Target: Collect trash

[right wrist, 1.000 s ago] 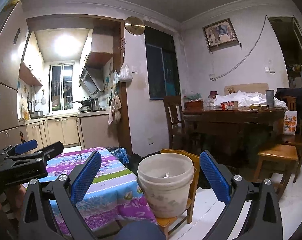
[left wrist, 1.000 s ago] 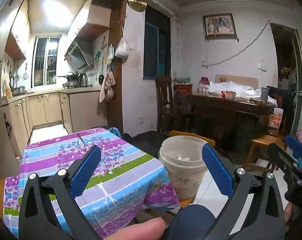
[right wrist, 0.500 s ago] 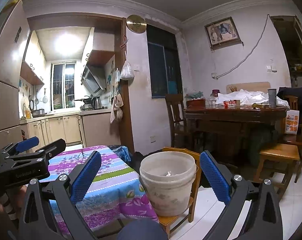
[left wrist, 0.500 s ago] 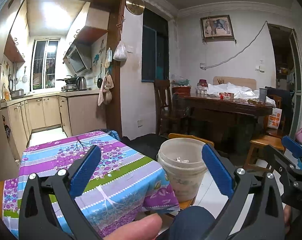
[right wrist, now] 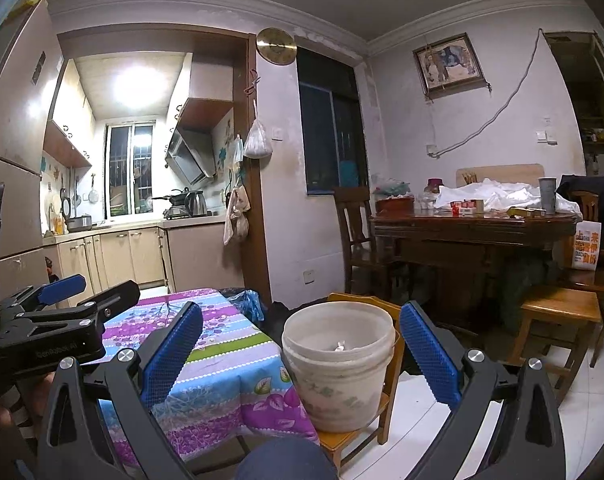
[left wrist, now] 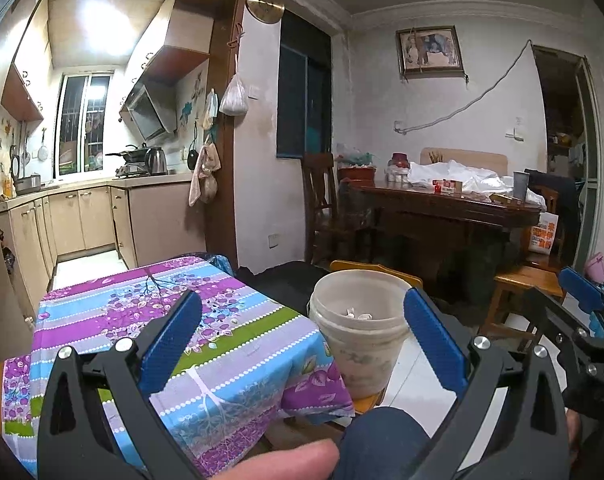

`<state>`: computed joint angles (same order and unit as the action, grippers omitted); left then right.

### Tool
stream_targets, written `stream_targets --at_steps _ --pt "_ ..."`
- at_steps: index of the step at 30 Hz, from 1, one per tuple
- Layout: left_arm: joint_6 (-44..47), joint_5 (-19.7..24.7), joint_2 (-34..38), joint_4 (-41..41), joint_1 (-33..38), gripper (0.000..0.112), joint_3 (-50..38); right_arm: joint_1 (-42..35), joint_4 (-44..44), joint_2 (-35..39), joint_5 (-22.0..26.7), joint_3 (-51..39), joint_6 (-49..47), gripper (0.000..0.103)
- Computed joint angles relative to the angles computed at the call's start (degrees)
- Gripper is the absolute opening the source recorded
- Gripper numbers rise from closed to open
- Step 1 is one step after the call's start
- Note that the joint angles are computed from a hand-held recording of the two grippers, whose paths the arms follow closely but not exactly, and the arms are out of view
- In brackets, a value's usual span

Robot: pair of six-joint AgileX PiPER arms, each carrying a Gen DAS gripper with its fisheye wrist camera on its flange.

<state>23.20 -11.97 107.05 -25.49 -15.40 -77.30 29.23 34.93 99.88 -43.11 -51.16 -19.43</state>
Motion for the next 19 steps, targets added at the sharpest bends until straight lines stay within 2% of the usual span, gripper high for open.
stream_targets --at_steps 8,19 --pt "-0.5 -0.4 0.0 0.9 -0.2 0.097 0.7 -0.8 -1.7 0.4 1.2 -0.5 0.8 0.098" --pt "5.7 2.6 0.7 -5.5 0.0 0.097 -1.0 -1.0 -1.8 0.7 1.3 -0.7 1.0 0.098"
